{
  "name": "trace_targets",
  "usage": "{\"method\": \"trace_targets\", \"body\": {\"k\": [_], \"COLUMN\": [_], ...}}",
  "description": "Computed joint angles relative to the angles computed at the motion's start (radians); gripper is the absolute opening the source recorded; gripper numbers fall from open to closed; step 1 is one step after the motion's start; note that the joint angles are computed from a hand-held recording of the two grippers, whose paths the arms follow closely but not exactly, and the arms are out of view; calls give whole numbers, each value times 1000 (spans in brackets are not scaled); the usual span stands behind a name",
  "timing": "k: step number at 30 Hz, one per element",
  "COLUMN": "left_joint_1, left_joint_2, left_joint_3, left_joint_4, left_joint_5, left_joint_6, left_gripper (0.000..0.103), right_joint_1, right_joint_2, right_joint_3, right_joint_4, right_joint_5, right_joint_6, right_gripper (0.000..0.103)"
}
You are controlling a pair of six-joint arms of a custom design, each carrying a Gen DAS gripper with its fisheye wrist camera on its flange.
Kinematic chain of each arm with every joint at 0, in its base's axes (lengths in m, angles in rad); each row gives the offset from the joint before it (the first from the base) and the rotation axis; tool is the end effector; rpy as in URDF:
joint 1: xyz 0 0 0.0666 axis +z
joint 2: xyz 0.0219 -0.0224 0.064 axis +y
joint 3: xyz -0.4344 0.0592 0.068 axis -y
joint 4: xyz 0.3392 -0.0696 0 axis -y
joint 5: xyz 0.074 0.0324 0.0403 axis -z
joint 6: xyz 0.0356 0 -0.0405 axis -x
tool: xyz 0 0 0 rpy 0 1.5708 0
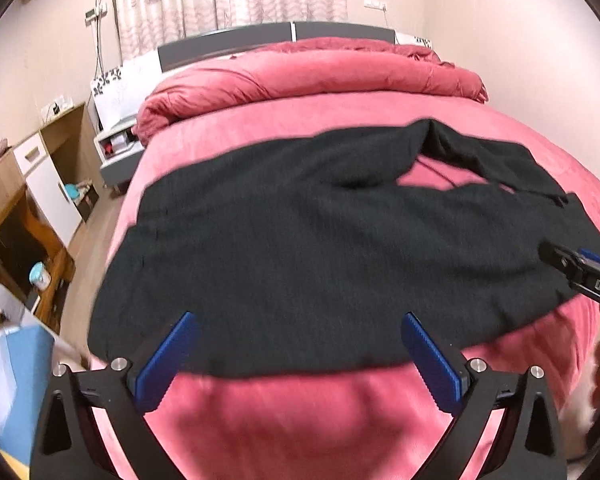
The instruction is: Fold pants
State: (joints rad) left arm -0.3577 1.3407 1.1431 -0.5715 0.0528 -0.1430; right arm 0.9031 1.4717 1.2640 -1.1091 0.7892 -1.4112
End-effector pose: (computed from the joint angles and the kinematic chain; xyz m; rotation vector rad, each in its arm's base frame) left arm 0.3741 -0.1423 0.4261 0.6063 2.2650 -0.1680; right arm 0.2698 0.3007 0.4037 0.7027 2.2152 -0.1171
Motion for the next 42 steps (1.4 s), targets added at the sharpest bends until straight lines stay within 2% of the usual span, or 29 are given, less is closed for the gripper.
{"method": "trace_targets", "body": {"k": [3,8,11,15,20,22,25,30,32,35,37,42], "left_joint_1": [12,21,20,13,17,19,19,7,1,-10,-13,-11], "left_joint_2": [69,164,214,260,305,319,339,378,398,436,458,509], "left_joint_3": [93,216,271,304,333,344,365,419,449,501,533,598], "left_joint_4": [-42,-85,-114,-124,-147,-156,-167,-168,-180,-196,-213,-223], "left_joint_5": [-8,-41,-46,-57,-76,-83,-89,-92,-89,-106,-100,-110], "left_joint_6": [2,3,-9,-22,-3,-1,-11,-20,-15,-10,-7,-3], "left_gripper": [103,103,103,103,103,103,103,103,103,103,103,103], "right_joint_1": [-81,-209,-291,-380,-551,-614,-716,-876,-956,-1041,-1078,-1127], "right_joint_2": [-44,-119,-160,-207,-275,-292,-310,-287,-265,-217,-186,-133], "right_joint_3": [-35,-92,-116,-140,-200,-215,-225,-207,-194,-175,-168,-166], "right_joint_4": [37,59,68,35,114,144,170,236,268,297,322,388], "right_joint_5": [-94,-131,-154,-173,-254,-293,-361,-440,-503,-600,-647,-704], "right_joint_6": [75,143,191,215,343,359,382,457,475,485,489,483], "right_gripper": [101,99,93,88,87,83,83,83,83,73,68,68]}}
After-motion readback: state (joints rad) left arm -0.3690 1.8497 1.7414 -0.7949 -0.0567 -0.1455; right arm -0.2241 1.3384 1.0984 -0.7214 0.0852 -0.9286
